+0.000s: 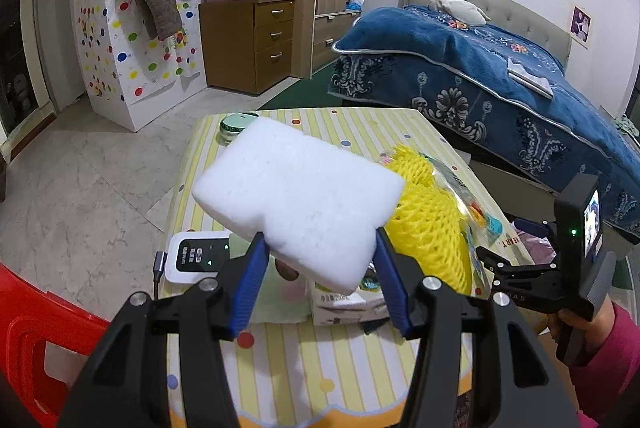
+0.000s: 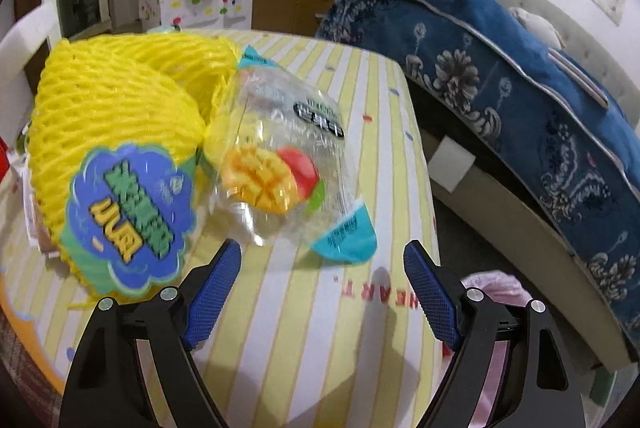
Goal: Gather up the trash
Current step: 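Grasp the clear dried-mango bag with the right tool while the left tool holds the sponge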
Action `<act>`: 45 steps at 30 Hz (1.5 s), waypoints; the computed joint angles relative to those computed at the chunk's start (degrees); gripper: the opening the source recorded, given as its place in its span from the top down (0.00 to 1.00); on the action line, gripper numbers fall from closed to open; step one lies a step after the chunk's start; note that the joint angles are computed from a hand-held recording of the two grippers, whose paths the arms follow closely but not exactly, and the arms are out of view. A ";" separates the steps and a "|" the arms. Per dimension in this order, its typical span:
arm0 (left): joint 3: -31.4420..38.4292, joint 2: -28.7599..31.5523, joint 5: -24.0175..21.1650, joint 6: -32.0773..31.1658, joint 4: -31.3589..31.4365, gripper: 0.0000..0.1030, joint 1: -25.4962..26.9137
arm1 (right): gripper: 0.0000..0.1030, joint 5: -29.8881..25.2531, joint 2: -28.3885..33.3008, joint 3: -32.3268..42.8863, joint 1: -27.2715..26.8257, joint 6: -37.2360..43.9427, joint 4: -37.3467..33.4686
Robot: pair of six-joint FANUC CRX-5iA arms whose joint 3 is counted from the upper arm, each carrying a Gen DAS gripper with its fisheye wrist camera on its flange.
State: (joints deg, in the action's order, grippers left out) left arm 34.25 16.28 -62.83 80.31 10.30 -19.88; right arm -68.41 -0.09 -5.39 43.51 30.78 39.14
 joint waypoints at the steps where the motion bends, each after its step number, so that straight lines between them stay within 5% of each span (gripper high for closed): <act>1: 0.33 0.29 -0.18 0.14 -0.13 0.50 -0.01 | 0.21 0.40 0.13 0.02 -0.25 0.16 0.13; 7: 1.36 1.09 -0.86 0.48 -0.60 0.50 -0.05 | 0.31 1.77 0.77 0.09 -0.66 1.94 1.34; 18: 0.15 -0.26 0.02 0.19 -0.18 0.50 0.25 | 0.95 1.47 -0.88 -0.24 0.52 2.01 1.89; 30: -4.90 -4.17 3.24 -2.92 3.62 0.50 0.68 | 1.00 4.97 -8.77 -4.41 1.77 -10.16 3.59; 45: -11.82 -5.83 7.11 -16.92 15.72 0.50 -4.26 | 1.00 -3.33 -16.03 -9.09 9.68 -17.96 5.86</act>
State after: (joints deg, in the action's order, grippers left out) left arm 22.43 10.45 -55.72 63.39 26.02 -24.14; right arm -71.73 -16.12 -14.49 53.19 12.82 45.00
